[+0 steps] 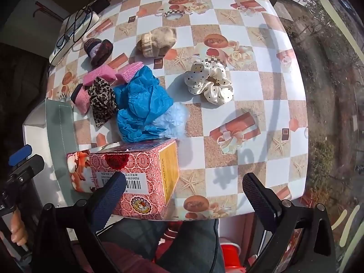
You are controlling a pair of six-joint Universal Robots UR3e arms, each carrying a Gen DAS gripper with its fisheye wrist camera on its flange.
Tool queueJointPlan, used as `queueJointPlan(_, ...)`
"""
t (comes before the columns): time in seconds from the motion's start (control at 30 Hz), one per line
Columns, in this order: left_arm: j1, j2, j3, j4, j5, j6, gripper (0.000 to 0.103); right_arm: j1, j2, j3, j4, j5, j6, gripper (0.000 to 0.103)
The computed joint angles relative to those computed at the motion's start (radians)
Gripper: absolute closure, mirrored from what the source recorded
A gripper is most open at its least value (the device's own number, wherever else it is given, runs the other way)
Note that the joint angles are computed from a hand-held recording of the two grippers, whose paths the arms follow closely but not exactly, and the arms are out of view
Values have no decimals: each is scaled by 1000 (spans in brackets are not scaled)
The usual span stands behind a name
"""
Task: Organize soft objects
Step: 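Move both grippers toward the soft items on the table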
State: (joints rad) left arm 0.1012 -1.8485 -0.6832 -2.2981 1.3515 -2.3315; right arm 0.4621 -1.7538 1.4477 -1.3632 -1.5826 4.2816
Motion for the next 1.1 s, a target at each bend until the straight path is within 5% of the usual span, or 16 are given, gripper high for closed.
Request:
queueJointPlan(0.23,-1,27,-91,67,-17,-11,0,1,8,-2,-1,-1,-3,0)
queueJointPlan(1.1,-59,-104,90,-5,59,-66,0,-52,-31,66,-6,34,-33,0)
